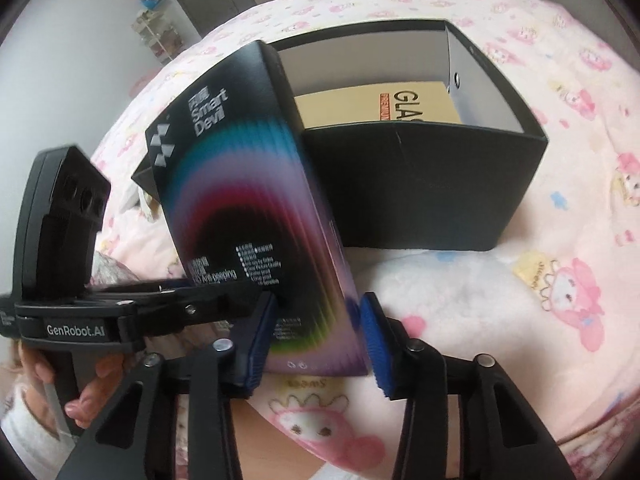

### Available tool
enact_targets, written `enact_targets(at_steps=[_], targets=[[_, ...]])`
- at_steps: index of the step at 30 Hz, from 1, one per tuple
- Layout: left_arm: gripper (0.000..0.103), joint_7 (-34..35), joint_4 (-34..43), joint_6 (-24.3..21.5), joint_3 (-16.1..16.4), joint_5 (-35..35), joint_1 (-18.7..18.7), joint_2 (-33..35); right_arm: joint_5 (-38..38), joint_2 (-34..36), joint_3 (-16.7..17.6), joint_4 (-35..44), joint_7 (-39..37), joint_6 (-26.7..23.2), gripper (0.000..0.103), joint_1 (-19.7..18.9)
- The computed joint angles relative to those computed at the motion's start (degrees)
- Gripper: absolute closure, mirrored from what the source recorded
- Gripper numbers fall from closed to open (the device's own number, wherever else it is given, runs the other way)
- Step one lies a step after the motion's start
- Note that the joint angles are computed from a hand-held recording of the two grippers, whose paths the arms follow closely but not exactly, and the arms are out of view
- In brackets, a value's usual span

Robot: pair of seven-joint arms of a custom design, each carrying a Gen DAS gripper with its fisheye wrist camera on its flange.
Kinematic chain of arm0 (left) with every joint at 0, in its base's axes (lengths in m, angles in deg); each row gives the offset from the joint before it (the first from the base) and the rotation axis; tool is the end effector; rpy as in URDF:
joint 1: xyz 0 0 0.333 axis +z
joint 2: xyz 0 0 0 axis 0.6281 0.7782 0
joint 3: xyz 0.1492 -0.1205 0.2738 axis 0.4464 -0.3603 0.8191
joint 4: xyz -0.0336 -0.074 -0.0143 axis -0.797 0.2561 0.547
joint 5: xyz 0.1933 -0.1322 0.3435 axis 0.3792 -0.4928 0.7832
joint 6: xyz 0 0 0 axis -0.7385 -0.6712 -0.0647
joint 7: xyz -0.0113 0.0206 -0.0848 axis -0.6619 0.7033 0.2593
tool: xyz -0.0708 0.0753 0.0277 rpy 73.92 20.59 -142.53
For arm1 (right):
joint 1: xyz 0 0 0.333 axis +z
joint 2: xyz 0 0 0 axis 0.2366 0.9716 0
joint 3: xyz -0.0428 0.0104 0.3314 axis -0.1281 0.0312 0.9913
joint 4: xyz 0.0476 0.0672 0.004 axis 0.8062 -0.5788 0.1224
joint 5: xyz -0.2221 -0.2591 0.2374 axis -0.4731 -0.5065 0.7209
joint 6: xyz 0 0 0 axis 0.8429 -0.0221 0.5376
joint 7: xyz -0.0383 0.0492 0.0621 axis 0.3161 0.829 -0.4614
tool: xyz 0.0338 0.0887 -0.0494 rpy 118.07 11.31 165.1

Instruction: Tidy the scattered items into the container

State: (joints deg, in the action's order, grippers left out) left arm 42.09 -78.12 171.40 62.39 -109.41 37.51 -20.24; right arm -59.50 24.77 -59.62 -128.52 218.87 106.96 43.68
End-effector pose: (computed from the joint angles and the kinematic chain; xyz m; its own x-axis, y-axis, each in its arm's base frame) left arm 0.6562 -0.1745 0.5565 -0.4235 -0.6509 0.6301 -0.9055 0.3259 -0.2719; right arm 0.5753 0.4323 0.5496 -0.2117 -0.9392 -0.2705 -0.8423 0.3157 -0.4369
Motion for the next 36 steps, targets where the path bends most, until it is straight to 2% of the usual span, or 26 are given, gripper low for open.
enact_targets(at_steps=[3,6,11,14,18,24,27,30,33,36], targets=[[0.045,2.37,-2.30,2.97,-0.16,-0.60,-0.26,-1.85,-1.07,-0.95,-0.28,-0.86,1.43,-0.86,0.066,0.49],[0.051,4.77,-4.34,4.59,-0.05,-1.03,-0.34,-3.79,-2.32,-4.05,-0.42,-5.33,4.82,2.84,0.066,0.47],[0.060,7.06,-5.76,3.94,0.52,-3.66,0.26,-5.43,-1.72,-3.65,-0.14,-7.18,6.75,6.72,0.066,-0.52],[0.066,8.25,-5.50,2.77,0.76,-5.49,0.74,-5.69,-1.98,-3.64,-0.03,-7.24,7.47,5.62,0.066,-0.35],[0.072,10.18,-5.11,1.01,0.95,-8.48,1.52,-6.08,-2.13,-3.21,-0.03,-6.94,7.17,7.41,0.066,-0.73],[0.077,9.87,-5.84,2.15,1.18,-9.51,1.11,-8.47,-0.91,-3.05,-0.32,-7.74,7.11,15.19,0.066,-1.85],[0.080,10.40,-3.89,-0.75,1.82,-11.95,2.17,-7.17,-4.96,-4.68,-1.73,-8.61,13.01,14.72,0.066,-0.72],[0.080,9.85,-2.31,-2.74,1.82,-10.94,2.43,-6.99,-8.14,-7.24,-1.58,-10.75,17.50,11.79,0.064,-0.05],[0.080,10.52,0.18,-3.80,1.28,-10.18,1.98,-6.40,-12.17,-11.57,-1.47,-14.50,22.79,8.67,0.063,0.32],[0.080,12.07,2.49,-2.53,0.64,-6.47,0.68,-6.04,-13.40,-13.49,-0.67,-16.00,25.21,7.10,0.063,-0.55]])
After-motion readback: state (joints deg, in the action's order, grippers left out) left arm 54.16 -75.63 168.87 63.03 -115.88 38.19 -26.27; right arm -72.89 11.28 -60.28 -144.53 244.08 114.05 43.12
